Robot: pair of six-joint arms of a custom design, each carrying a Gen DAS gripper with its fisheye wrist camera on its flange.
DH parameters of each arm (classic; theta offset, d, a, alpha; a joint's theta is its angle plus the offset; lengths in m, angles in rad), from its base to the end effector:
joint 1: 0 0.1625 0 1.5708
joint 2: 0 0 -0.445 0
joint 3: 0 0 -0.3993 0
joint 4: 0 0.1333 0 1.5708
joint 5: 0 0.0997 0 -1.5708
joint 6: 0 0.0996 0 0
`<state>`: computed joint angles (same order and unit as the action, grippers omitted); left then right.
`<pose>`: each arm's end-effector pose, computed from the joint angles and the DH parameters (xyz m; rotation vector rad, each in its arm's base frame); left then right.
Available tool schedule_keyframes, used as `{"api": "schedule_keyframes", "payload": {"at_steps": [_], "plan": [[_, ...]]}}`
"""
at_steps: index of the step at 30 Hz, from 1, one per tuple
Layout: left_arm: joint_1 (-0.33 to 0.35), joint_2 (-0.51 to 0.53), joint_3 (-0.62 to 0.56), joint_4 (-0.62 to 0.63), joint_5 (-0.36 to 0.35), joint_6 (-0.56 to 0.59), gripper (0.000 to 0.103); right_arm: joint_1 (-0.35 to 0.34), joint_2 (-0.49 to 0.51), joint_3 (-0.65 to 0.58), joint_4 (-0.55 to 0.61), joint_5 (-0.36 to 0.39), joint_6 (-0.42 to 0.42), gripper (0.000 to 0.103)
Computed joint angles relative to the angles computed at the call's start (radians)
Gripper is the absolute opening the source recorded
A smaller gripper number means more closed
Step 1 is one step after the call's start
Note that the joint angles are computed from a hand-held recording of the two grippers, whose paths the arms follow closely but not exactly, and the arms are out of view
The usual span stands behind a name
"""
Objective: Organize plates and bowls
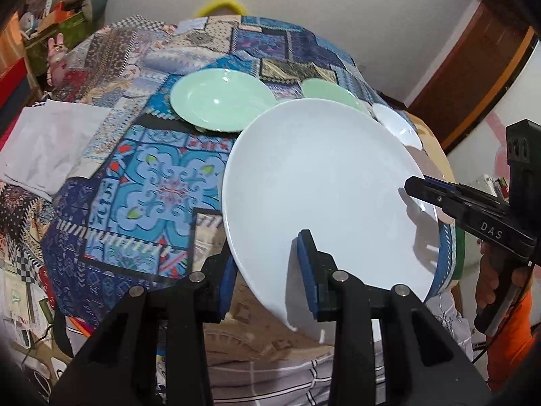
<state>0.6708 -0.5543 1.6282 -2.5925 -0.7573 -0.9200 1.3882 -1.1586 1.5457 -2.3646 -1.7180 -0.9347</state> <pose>-0.3928 -0.5743 -0.0278 0.0031 2.4849 -0.8052 -0.0065 -0.6888 0.3684 0.9811 -2.5999 0.3772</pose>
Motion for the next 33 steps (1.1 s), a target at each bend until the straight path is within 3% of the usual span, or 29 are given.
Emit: {"api": "schedule_keyframes", "payload": {"at_steps": [17,33], "plan": [[0.033,0.096,-0.114,0.076,-0.086,0.038,0.034,-0.074,0.0,-0.018,0.048,-0.009,0.067,0.025],[0.062,0.154,-0.205,0.126,-0.097,0.074,0.037,-0.098,0.0,-0.013,0.018,0.021,0.086,0.026]]}}
